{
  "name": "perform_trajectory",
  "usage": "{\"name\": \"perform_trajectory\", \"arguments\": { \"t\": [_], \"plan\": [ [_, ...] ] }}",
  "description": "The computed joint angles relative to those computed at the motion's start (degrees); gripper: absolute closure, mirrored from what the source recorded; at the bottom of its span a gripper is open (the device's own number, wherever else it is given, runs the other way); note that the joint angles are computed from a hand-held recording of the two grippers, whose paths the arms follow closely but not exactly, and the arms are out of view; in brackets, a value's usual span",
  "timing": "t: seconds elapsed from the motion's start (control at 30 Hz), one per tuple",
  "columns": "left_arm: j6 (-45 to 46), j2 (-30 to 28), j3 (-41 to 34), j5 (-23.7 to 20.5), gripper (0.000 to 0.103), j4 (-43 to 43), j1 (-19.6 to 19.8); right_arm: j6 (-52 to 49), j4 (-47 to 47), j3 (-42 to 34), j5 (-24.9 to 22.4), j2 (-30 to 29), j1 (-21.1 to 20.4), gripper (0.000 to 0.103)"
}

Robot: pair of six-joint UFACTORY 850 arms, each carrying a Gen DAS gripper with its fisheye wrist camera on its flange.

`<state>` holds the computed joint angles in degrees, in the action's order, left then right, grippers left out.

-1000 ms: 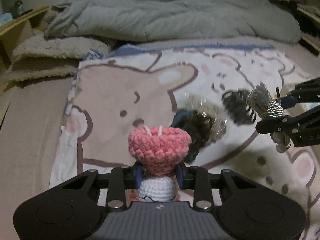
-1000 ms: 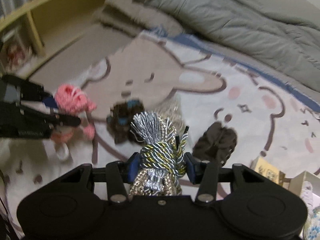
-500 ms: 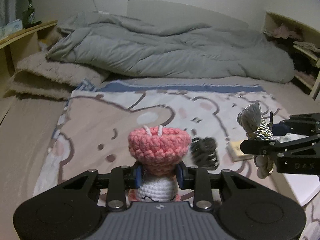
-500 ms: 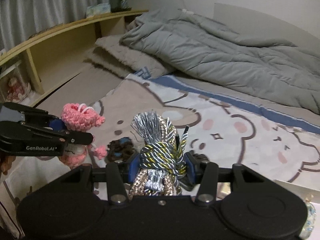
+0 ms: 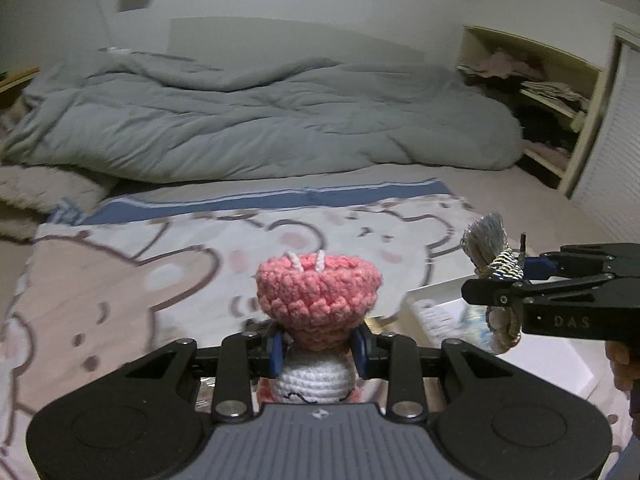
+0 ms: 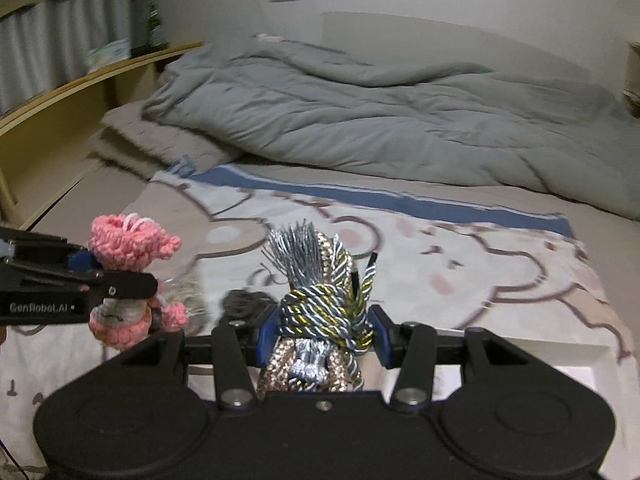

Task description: Organize objects

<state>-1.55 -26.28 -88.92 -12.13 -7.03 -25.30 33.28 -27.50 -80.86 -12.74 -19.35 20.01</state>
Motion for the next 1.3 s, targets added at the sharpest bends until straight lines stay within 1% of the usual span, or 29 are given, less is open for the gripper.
{"name": "perform_trajectory", "arguments": {
  "t": [0.07,0.13,0.23,0.33,0.43,0.63,0.9,1.0,1.23,1.3],
  "plan": [
    [1.23,-1.40,-1.76,-0.08,0.069,-1.69,-1.17,2.30,-1.85,1.67,0.56,1.36,-1.33,0.054],
    [3.18,-2.87,-3.53,-0.12,0.069,-4.10,-2.18,6.23,-5.69,3.19,0.80,2.57,-2.38,0.054],
    [7.21,-5.19,-6.37,-0.31,0.069,-9.03,-3.69,12.14,-11.48,5.40,0.71,4.09,-4.26,0.054],
    [11.76,-7.33,-8.91,-0.51,0.069,-14.72,-5.13,16.38,-15.29,7.27,0.34,5.14,-6.02,0.054],
    [15.71,-9.45,-11.34,-0.54,0.069,-20.49,-6.47,19.22,-17.72,9.14,0.20,6.25,-7.92,0.054],
    [18.67,-14.61,-17.90,-2.14,0.069,-26.84,-9.04,24.41,-22.09,13.17,0.37,8.67,-11.72,0.054],
    [14.73,-21.39,-27.33,-5.34,0.069,-24.58,-11.73,30.42,-27.39,16.27,0.70,10.26,-15.89,0.054],
    [14.19,-23.90,-30.84,-6.63,0.069,-25.04,-12.41,32.98,-29.86,17.03,0.70,10.49,-17.14,0.054],
    [17.65,-30.50,-39.16,-9.58,0.069,-32.11,-13.35,37.95,-34.47,17.58,0.50,9.91,-19.53,0.054],
    [18.04,-33.13,-42.66,-11.23,0.069,-34.04,-13.38,38.92,-35.54,17.54,0.19,9.50,-19.95,0.054]
  ]
}}
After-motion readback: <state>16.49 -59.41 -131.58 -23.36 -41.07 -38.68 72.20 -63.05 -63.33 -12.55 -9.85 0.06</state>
